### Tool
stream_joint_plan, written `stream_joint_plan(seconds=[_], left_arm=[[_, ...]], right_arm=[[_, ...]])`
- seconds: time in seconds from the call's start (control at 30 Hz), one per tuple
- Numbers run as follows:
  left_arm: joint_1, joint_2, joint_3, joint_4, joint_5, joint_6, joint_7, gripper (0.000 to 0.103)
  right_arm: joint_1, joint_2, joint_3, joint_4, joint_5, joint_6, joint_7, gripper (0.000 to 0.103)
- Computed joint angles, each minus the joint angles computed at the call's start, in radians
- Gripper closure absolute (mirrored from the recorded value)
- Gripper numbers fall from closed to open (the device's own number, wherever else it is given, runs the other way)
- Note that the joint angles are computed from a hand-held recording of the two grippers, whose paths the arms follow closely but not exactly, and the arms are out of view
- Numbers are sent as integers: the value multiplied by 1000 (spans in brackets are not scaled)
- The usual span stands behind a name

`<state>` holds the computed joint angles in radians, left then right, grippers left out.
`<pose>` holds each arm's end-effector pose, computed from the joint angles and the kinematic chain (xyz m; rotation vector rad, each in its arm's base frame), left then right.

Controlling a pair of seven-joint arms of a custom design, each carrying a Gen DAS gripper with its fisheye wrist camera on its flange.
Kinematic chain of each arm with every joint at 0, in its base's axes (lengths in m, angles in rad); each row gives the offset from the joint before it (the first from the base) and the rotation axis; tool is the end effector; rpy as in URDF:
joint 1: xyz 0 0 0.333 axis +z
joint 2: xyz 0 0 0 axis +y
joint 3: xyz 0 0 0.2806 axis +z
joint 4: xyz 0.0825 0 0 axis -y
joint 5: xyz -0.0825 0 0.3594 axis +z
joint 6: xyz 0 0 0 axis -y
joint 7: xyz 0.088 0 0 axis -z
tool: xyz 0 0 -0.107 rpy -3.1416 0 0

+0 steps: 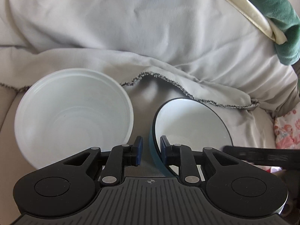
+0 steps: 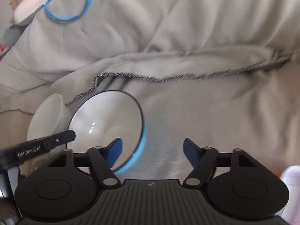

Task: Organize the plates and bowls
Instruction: 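Grasp the blue enamel bowl rim with the left tool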

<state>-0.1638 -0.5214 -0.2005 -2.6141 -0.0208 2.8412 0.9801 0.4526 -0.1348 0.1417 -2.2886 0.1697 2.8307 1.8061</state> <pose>0.3944 -0.1538 0.4869 -2.0961 1.6596 -0.9484 0.4387 0.2883 0.4637 -1.9312 1.5454 -0.2115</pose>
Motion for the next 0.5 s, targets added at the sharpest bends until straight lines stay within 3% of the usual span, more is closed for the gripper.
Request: stream_joint_plan(seconds=[0.07,0.13,0.17,0.23,0.3,0.5], left_arm=[[-11,27,15,21,-4,-9,24,83],[-45,47,46,32,-46,-4,54,81],[-29,49,29,35,-39,-5,42,82],[-2,54,-6,46,-12,-12,15,80],[-22,59,4,54,-30,-16,16,77],[-205,113,117,102,-247,-44,208,76]], right_arm=[[35,67,-25,61,157,-45,-110,62],[37,106,-21,93,273,-68,-201,71],[32,113,-15,98,304,-67,-227,73],[24,102,-6,83,344,-50,-268,73],[20,72,-5,54,373,-34,-305,73],[-20,-23,-18,-49,232,37,-233,73]])
